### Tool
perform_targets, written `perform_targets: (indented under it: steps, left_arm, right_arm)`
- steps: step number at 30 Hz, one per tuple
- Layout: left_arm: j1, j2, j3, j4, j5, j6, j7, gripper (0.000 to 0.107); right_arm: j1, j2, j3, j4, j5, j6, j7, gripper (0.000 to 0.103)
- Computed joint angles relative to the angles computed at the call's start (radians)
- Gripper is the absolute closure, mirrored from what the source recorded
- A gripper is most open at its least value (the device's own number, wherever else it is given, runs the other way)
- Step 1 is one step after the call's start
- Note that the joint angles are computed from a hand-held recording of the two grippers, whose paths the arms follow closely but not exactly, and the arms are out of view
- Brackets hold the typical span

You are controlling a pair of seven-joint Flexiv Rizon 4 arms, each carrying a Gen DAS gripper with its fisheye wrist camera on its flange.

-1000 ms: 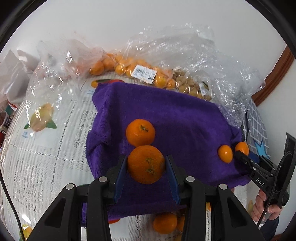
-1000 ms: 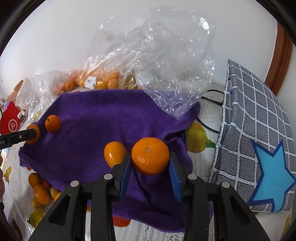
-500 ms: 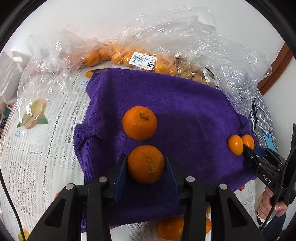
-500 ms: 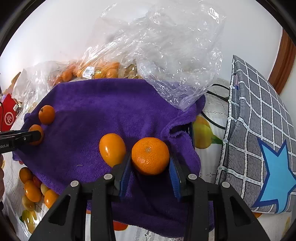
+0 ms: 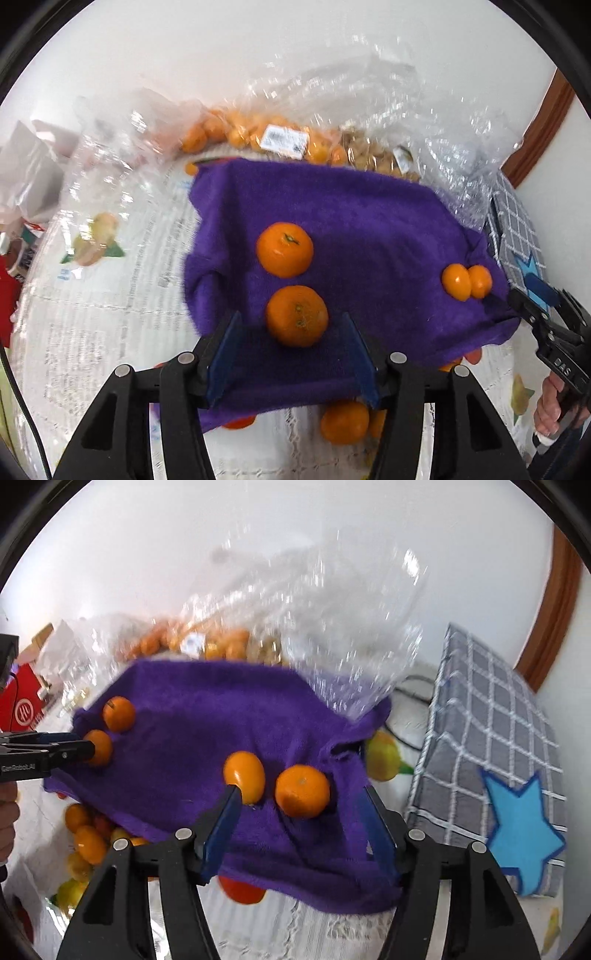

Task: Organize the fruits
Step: 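Grasp an orange from the row with the right gripper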

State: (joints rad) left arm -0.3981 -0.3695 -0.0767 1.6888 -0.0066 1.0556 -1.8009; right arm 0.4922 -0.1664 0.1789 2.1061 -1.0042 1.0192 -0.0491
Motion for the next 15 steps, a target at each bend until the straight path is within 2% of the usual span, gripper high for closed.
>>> perform_targets:
  steps: [7, 12, 15]
  left_arm:
    - [0.01, 0.105, 0.018, 0.118, 0.03, 0.079, -0.03, 0.052]
    - [0.055, 0.184, -0.004, 0.249, -0.044, 0.134, 0.022, 0.052]
    - [0.077, 0.214, -0.01, 0.306, -0.088, 0.141, 0.056, 0.052]
  right_arm:
    - [0.04, 0.052, 0.039, 0.002, -0.086, -0.078, 0.128, 0.039]
    - [0.053, 0.004, 0.049, -0.008, -0.065, 0.038, 0.155, 0.053]
    - [0.085, -0.041, 0.045, -0.025, -0.051, 0.058, 0.136, 0.059]
